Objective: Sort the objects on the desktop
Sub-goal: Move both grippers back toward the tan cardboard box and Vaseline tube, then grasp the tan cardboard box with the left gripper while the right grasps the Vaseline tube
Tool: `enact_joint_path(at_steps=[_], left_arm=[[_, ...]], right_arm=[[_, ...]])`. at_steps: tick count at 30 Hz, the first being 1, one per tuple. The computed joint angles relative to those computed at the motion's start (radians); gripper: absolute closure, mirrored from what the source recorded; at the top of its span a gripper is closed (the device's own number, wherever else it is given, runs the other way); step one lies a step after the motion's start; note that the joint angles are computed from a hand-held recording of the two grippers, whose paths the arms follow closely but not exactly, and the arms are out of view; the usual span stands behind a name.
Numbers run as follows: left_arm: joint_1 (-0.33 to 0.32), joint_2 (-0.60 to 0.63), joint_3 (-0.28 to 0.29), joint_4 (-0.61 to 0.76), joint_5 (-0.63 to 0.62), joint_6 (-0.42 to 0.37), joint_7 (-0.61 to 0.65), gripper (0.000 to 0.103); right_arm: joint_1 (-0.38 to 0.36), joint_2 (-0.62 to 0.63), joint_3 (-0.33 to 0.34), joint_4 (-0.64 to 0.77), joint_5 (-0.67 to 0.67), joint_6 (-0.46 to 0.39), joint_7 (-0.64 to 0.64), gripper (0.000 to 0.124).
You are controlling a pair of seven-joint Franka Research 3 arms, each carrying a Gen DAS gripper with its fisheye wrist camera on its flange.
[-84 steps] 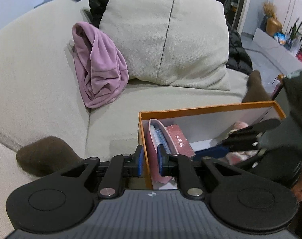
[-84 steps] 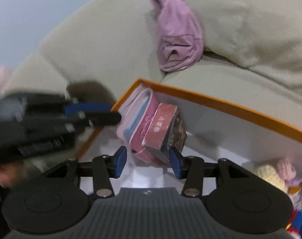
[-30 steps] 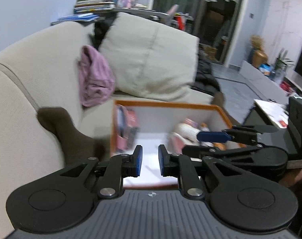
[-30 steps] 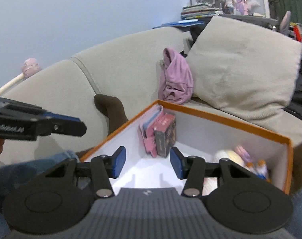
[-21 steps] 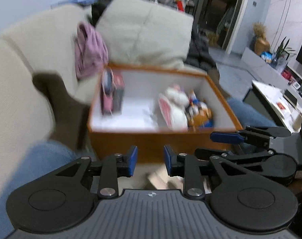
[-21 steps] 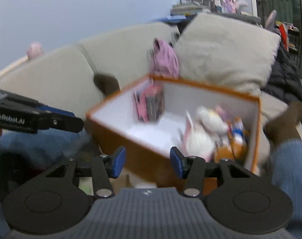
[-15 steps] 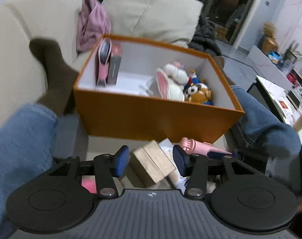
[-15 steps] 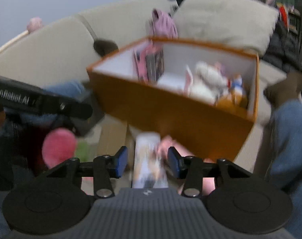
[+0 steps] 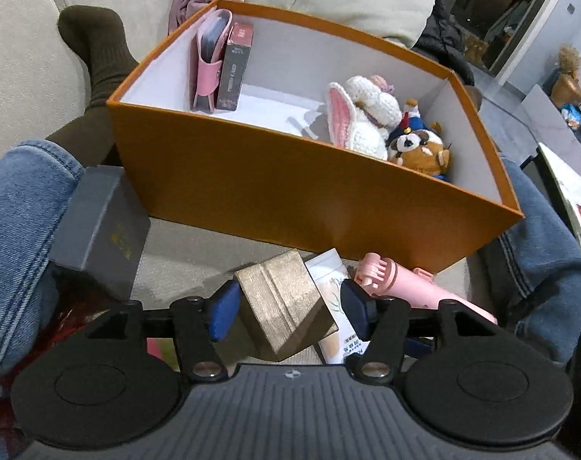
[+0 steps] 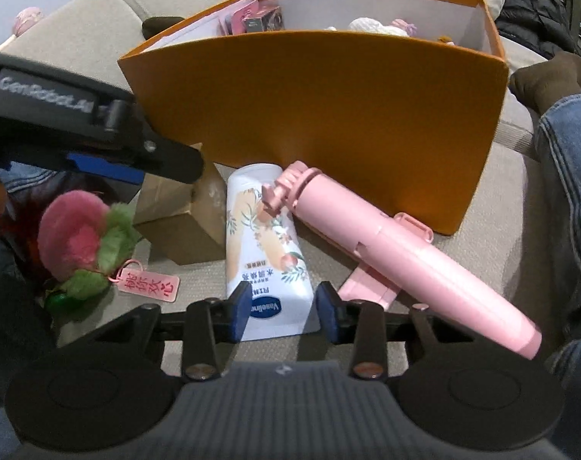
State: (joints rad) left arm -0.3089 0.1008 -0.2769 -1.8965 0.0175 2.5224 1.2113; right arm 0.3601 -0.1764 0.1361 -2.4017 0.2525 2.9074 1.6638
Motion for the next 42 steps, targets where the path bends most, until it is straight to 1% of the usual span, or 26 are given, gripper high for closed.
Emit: enact_joint_path(at_steps=[3, 5, 7, 8, 10, 11, 14, 16, 17, 19, 20, 23, 25, 26, 28, 30, 33, 34, 35, 36, 37, 38, 39, 40, 41, 42], left_arm=[[-0.007, 0.017, 0.001, 0.014, 0.035, -0.019, -0.023, 0.034], [-0.007, 0.021, -0.001, 0.017, 0.030, -0.035, -0.021, 0.034], [-0.003, 0.014, -0.002, 0.001, 0.018, -0.019, -0.006, 0.035], [0.001, 0.004, -0.003, -0.012, 0.006, -0.011, 0.004, 0.037], [0.005, -0.009, -0.002, -0.026, -0.012, -0.005, 0.022, 0.040], [0.006, -0.019, -0.001, -0.035, -0.012, -0.001, 0.029, 0.043], [0.005, -0.046, 0.004, -0.062, 0.010, 0.002, 0.044, 0.046], [0.004, -0.059, 0.008, -0.076, 0.041, -0.003, 0.038, 0.046], [0.005, -0.067, 0.010, -0.087, 0.034, 0.002, 0.049, 0.046], [0.009, -0.083, 0.013, -0.106, 0.003, 0.010, 0.078, 0.046], [0.010, -0.087, 0.014, -0.112, -0.002, 0.011, 0.085, 0.046], [0.012, -0.097, 0.018, -0.128, -0.026, 0.024, 0.107, 0.046], [0.011, -0.093, 0.019, -0.126, -0.027, 0.029, 0.112, 0.046], [0.011, -0.093, 0.019, -0.127, -0.025, 0.032, 0.113, 0.046], [0.010, -0.086, 0.018, -0.122, -0.017, 0.035, 0.114, 0.046], [0.010, -0.086, 0.018, -0.123, -0.017, 0.039, 0.115, 0.046], [0.011, -0.087, 0.018, -0.125, -0.024, 0.044, 0.115, 0.046], [0.012, -0.087, 0.018, -0.126, -0.027, 0.046, 0.116, 0.046], [0.012, -0.088, 0.018, -0.128, -0.029, 0.048, 0.116, 0.046], [0.012, -0.091, 0.018, -0.131, -0.029, 0.050, 0.116, 0.046], [0.012, -0.092, 0.019, -0.133, -0.032, 0.053, 0.118, 0.046], [0.013, -0.093, 0.020, -0.136, -0.036, 0.056, 0.120, 0.046], [0.013, -0.095, 0.020, -0.139, -0.043, 0.060, 0.122, 0.046], [0.014, -0.096, 0.021, -0.143, -0.051, 0.063, 0.128, 0.046], [0.015, -0.097, 0.022, -0.145, -0.058, 0.065, 0.131, 0.046], [0.015, -0.098, 0.022, -0.146, -0.062, 0.067, 0.134, 0.046]], right_arm=[[0.022, 0.017, -0.013, 0.010, 0.041, 0.008, -0.045, 0.070], [-0.004, 0.030, 0.018, 0.015, -0.044, 0.017, -0.003, 0.065], [-0.045, 0.037, 0.059, 0.017, -0.185, 0.023, 0.093, 0.066], [-0.058, 0.035, 0.072, 0.015, -0.241, 0.028, 0.132, 0.066], [-0.045, 0.028, 0.060, 0.007, -0.247, 0.039, 0.139, 0.067], [-0.025, 0.023, 0.041, 0.003, -0.206, 0.041, 0.114, 0.067], [0.046, 0.009, -0.022, -0.004, -0.021, 0.029, -0.008, 0.066], [0.059, 0.004, -0.033, -0.006, 0.048, 0.022, -0.050, 0.066], [0.068, -0.003, -0.039, -0.011, 0.089, 0.021, -0.069, 0.065], [0.096, -0.026, -0.068, -0.024, 0.212, 0.005, -0.123, 0.062], [0.114, -0.035, -0.088, -0.028, 0.294, -0.004, -0.150, 0.059], [0.144, -0.054, -0.130, -0.033, 0.528, -0.033, -0.210, 0.057], [0.146, -0.048, -0.129, -0.032, 0.642, -0.033, -0.225, 0.059], [0.137, -0.048, -0.121, -0.034, 0.665, -0.033, -0.222, 0.063], [0.101, -0.046, -0.084, -0.038, 0.612, -0.035, -0.167, 0.066], [0.072, -0.025, -0.043, -0.025, 0.517, -0.021, -0.097, 0.065], [0.019, -0.010, 0.024, -0.025, 0.295, 0.008, 0.054, 0.065], [-0.006, -0.013, 0.045, -0.029, 0.205, 0.009, 0.114, 0.070], [-0.049, -0.016, 0.086, -0.035, 0.077, 0.015, 0.215, 0.079], [-0.072, -0.017, 0.107, -0.039, -0.002, 0.022, 0.275, 0.083], [-0.075, -0.022, 0.109, -0.045, -0.037, 0.031, 0.304, 0.091], [-0.051, -0.026, 0.089, -0.052, -0.023, 0.047, 0.298, 0.100], [0.009, -0.027, 0.040, -0.056, 0.052, 0.061, 0.237, 0.104], [0.054, -0.032, 0.004, -0.060, 0.121, 0.071, 0.182, 0.109], [0.064, -0.037, -0.001, -0.063, 0.130, 0.077, 0.170, 0.111], [0.050, -0.045, 0.014, -0.065, 0.104, 0.084, 0.182, 0.112]])
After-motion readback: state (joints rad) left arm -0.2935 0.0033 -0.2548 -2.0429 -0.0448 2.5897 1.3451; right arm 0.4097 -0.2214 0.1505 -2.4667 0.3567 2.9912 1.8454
